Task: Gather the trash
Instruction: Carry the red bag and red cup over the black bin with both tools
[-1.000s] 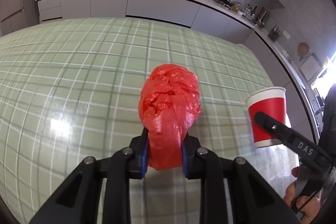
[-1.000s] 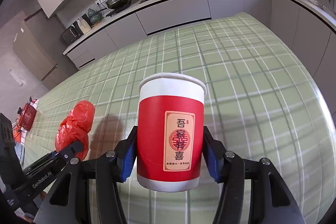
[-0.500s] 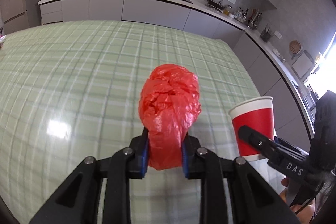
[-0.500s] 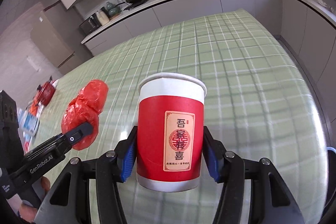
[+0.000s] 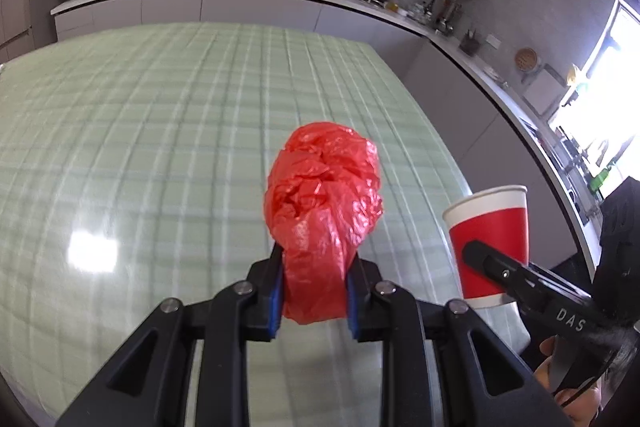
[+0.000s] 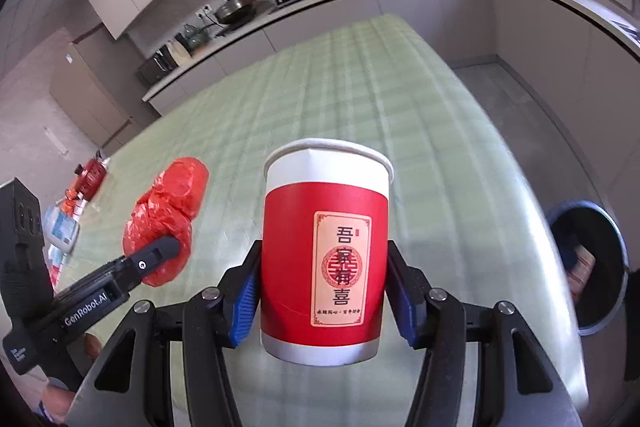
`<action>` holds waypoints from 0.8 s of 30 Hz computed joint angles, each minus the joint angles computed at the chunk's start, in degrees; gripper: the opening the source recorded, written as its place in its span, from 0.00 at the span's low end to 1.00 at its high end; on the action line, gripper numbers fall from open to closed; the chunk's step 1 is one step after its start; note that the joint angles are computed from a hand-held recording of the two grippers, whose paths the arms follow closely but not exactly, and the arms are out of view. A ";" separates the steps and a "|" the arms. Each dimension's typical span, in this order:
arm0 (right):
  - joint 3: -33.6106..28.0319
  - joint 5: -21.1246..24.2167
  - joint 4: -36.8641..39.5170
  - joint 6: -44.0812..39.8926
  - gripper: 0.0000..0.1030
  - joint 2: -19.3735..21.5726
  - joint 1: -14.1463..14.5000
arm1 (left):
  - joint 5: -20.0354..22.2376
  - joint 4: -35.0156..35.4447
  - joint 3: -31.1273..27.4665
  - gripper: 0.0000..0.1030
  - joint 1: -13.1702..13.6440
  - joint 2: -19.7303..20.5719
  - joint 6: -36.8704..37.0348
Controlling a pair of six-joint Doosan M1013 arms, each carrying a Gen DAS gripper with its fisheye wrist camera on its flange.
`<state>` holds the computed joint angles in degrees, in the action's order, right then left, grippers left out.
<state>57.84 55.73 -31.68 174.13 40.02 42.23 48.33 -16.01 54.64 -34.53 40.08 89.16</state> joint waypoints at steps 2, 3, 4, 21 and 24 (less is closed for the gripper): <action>2.26 0.08 0.12 1.61 0.57 -1.44 0.66 | 0.10 -0.44 1.51 0.25 -0.57 -0.92 -0.08; 3.93 -0.35 -0.19 2.58 0.57 -2.49 0.90 | 0.25 -0.36 1.80 0.25 -0.83 -1.19 -0.09; 4.97 -0.05 -0.83 3.42 0.57 -3.24 1.30 | 0.29 -0.26 2.26 0.25 -1.21 -1.54 0.17; 33.91 -11.49 -7.09 10.22 0.57 -22.70 0.80 | -4.21 10.23 1.84 0.25 -12.43 -1.42 -15.65; 40.35 -12.10 -6.67 8.85 0.57 -27.65 -0.34 | -4.38 11.77 1.33 0.25 -14.72 -0.83 -19.74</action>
<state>98.19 43.64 -38.35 182.97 12.37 41.89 43.96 -4.23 55.96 -49.25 39.25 69.42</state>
